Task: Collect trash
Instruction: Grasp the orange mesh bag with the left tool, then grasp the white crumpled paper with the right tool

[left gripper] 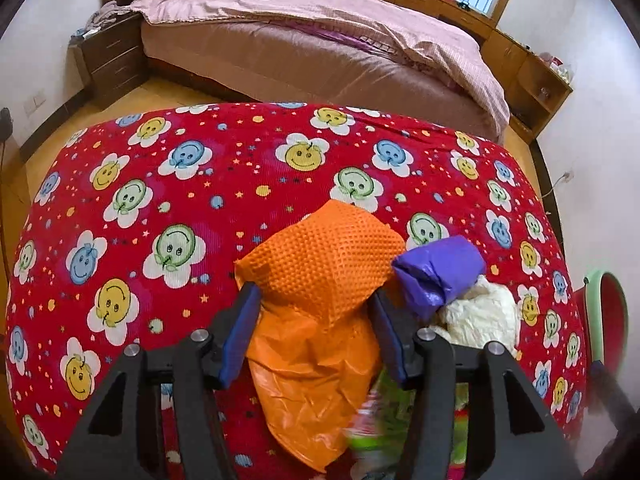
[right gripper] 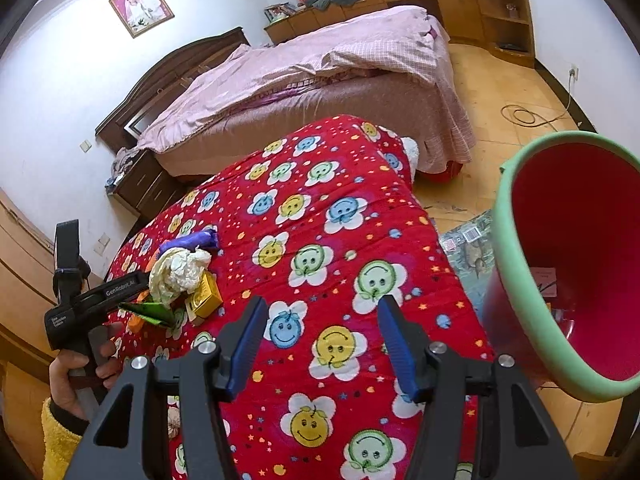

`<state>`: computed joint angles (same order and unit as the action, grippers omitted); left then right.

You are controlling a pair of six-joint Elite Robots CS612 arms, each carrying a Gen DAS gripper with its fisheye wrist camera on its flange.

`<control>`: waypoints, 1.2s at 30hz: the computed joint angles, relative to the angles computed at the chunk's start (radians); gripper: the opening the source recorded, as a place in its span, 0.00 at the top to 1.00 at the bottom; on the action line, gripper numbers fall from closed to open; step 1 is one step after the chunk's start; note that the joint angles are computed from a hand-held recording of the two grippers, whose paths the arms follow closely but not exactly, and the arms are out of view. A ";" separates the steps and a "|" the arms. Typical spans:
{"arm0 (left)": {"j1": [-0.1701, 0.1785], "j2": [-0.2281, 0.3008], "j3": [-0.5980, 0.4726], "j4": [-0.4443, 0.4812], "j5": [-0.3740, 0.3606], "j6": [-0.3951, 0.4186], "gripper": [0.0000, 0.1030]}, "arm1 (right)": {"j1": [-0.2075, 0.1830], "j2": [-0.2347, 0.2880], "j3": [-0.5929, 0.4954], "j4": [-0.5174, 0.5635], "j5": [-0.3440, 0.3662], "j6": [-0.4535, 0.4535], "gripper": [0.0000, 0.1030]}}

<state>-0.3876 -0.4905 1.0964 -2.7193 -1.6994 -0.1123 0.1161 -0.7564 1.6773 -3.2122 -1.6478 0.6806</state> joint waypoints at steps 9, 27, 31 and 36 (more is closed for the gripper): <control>0.010 -0.009 0.027 -0.054 -0.035 -0.029 0.80 | 0.007 0.019 -0.052 0.036 0.023 -0.058 0.41; 0.050 -0.093 0.205 -0.229 0.047 -0.138 0.85 | 0.047 0.104 -0.247 0.140 0.129 -0.205 0.37; 0.055 -0.097 0.220 -0.228 0.043 -0.149 0.85 | 0.061 0.126 -0.295 0.176 0.116 -0.249 0.36; 0.057 -0.094 0.223 -0.223 0.037 -0.168 0.85 | 0.074 0.151 -0.343 0.211 0.088 -0.284 0.36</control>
<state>-0.3308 -0.5840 1.3191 -2.9427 -1.6622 -0.2799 0.1905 -0.6052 1.3344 -3.0011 -1.5602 0.3968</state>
